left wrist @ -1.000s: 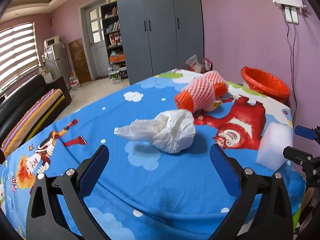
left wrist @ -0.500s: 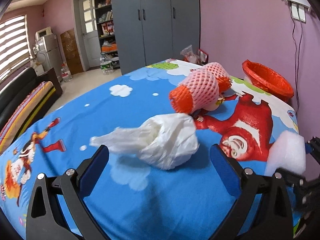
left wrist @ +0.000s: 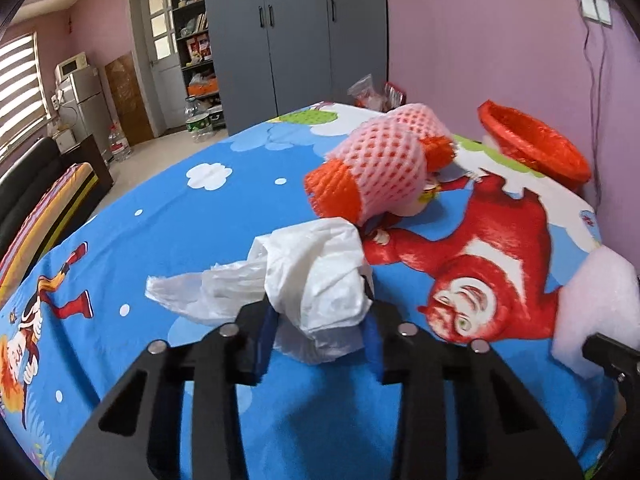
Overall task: Collect trash
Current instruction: 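Grasp the white plastic bag with the left tool while the right tool closes on another white foam block, then carry the plastic bag and foam block to the red bin and open both tools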
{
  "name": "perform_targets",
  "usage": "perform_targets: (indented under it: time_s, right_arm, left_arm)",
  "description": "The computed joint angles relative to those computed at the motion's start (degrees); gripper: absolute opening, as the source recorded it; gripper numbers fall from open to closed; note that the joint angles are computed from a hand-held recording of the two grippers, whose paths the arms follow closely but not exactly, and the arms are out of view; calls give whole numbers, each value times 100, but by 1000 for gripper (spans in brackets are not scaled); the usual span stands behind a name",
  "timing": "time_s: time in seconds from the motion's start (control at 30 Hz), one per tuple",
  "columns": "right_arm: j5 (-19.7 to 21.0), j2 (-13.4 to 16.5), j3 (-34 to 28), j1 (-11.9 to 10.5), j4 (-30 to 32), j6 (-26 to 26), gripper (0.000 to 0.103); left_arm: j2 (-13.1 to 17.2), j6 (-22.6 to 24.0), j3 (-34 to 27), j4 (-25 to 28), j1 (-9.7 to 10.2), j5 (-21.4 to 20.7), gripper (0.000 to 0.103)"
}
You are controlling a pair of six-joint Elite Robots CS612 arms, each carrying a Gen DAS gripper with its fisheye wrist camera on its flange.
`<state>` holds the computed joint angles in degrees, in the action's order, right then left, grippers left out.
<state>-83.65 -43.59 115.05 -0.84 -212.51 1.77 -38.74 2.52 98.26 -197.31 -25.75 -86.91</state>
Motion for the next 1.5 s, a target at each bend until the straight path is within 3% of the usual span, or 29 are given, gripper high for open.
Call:
perform_targets:
  time_s: [0.37,0.63,1.0,1.5]
  right_arm:
    - [49,-101,214,-61,-458,145,70]
    - [9,-173,393,-139,-892,301,70]
    - [-21,-223,631,-335,-1491,643,70]
    - [-94,-250,865,-735,-1875,899,70]
  left_arm:
    - [-312,65,627,-793,-161,-223,34]
    - [-477,173,845,-1090,-321,-251,34]
    - [-640,477,1016,-1220,-603,-244,35]
    - [-668,788,883,-994,-905,-312,35]
